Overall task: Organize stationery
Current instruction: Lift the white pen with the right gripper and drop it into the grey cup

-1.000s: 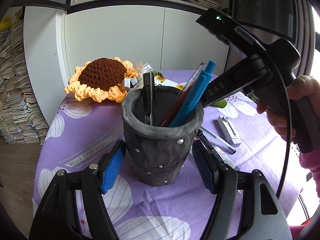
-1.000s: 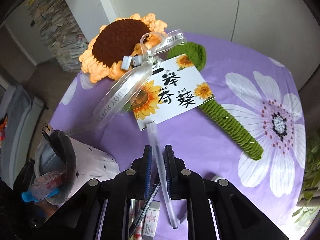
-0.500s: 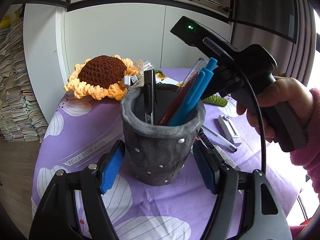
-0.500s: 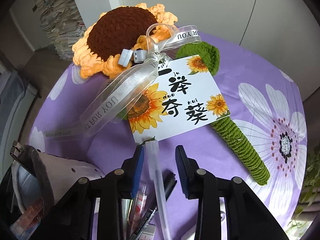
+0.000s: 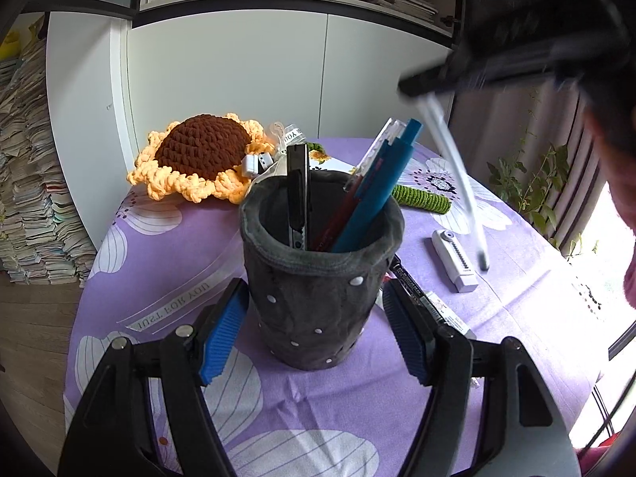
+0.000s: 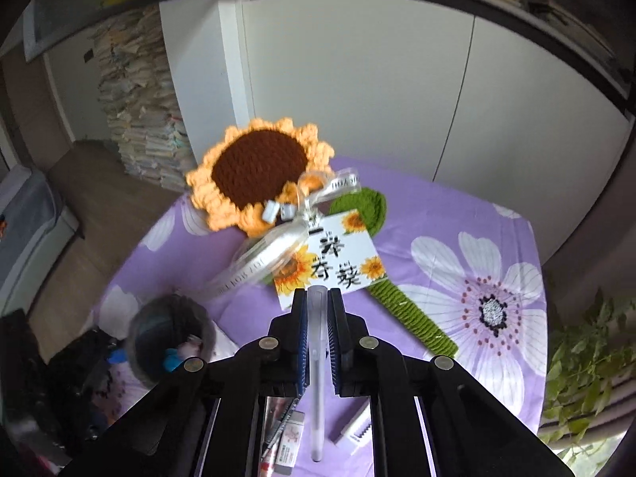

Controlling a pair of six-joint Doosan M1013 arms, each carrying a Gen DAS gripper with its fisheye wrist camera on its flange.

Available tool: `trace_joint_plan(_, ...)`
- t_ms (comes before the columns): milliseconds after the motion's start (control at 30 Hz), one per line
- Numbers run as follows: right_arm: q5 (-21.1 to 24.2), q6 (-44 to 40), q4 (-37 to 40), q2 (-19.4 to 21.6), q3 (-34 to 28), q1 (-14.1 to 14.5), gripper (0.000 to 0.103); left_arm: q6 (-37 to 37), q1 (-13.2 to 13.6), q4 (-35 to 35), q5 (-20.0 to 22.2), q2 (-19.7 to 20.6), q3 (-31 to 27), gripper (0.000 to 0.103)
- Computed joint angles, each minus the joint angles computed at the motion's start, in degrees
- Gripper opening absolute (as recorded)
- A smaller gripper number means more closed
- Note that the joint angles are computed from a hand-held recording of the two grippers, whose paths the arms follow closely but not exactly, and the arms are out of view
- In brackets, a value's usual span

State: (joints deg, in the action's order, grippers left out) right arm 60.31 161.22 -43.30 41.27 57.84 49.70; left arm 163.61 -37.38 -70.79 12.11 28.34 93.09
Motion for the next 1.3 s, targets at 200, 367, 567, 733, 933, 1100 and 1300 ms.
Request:
trace_joint_plan(200, -4.84, 12.46, -16.91, -1.63, 1.05, 2.61, 0.011, 2.55, -0.03, -2.52, -0.38, -0.19, 0.30, 0.069)
trace_joint_plan(367, -10.10, 26.00, -30.27, -2.12, 3.07, 3.35, 0.011, 2.86, 0.04, -2.99, -0.25, -0.14, 0.23, 0.069)
trace_joint_plan(567, -12.61, 30.57, -35.66, -0.28, 2.51, 3.60, 0.011, 2.10, 0.11, -2.25, -0.05, -0.04, 0.07, 0.069)
trace_joint_plan(733, -11.36, 26.54, -33.74, 1.68, 1.07, 3.81, 0.011, 2.08, 0.07, -2.28, -0.18, -0.08, 0.12, 0.068)
trace_joint_plan(933, -10.39, 27.16, -32.72, 0.41, 4.05, 4.31, 0.011, 2.74, 0.15, -2.83, 0.06, -0.04, 0.09, 0.065)
trace_joint_plan(1100, -11.16, 24.62, -28.22, -0.09, 4.97, 4.27, 0.011, 4.04, 0.16, -4.13, 0.07, -0.05, 0.18, 0.065)
trace_joint_plan(1300, -12.28, 22.54, -23.47, -0.49, 5.94, 4.21, 0.011, 3.65, 0.18, -3.83, 0.08, -0.02, 0.14, 0.065)
